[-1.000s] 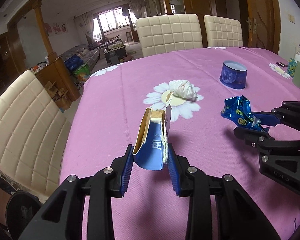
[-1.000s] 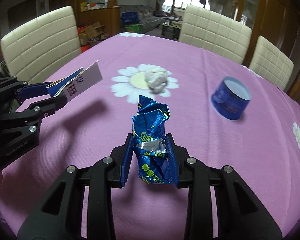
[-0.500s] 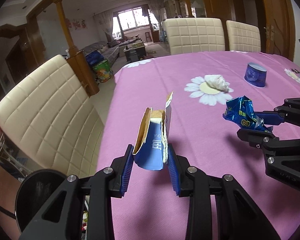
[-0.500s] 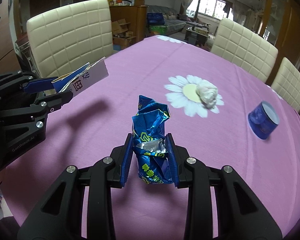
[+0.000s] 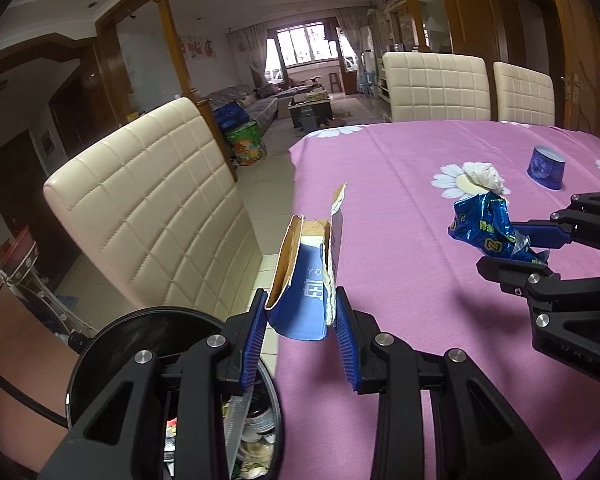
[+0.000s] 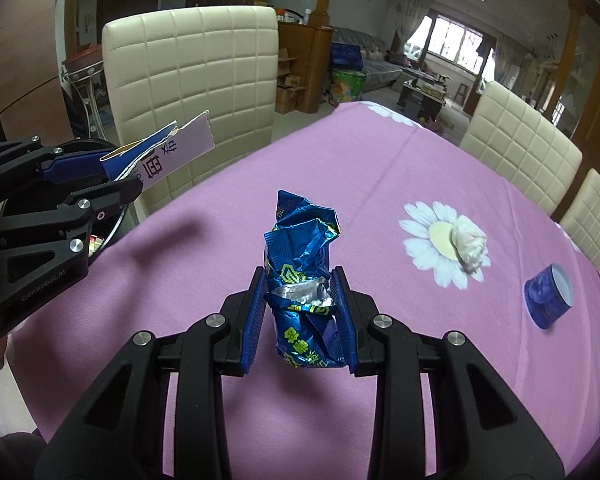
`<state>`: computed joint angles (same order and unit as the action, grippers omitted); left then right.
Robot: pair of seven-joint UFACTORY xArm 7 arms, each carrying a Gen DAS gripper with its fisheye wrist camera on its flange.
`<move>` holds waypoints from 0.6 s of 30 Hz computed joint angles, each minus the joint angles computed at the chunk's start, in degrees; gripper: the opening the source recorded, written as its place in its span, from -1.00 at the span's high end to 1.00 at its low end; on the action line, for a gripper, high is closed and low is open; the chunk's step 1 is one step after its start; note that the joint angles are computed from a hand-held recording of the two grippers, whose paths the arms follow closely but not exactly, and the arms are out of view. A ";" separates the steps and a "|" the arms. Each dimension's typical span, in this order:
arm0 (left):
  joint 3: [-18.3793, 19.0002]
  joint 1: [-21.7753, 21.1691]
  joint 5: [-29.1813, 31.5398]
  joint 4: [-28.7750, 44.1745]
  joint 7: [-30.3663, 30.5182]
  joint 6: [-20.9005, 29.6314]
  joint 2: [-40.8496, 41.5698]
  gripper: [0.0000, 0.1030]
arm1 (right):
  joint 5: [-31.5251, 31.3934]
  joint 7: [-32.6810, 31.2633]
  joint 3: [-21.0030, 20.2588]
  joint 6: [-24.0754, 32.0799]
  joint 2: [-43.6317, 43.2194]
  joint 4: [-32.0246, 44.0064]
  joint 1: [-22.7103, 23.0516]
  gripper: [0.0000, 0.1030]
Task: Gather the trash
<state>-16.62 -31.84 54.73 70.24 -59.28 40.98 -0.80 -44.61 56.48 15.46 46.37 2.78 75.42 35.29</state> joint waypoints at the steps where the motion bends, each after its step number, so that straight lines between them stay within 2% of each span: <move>1: 0.08 0.08 0.23 -0.59 -0.37 0.08 -0.49 0.37 | -0.19 -0.11 0.17 0.16 0.65 0.80 0.21 0.35; 18: -2.49 7.57 -1.32 -11.46 -5.09 0.24 -11.15 0.37 | -2.50 -3.91 -2.51 2.23 10.67 13.46 8.79 0.35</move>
<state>-19.12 -24.27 53.41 58.78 -64.37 41.21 -11.95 -47.10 52.57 12.95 48.60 13.45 88.88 44.08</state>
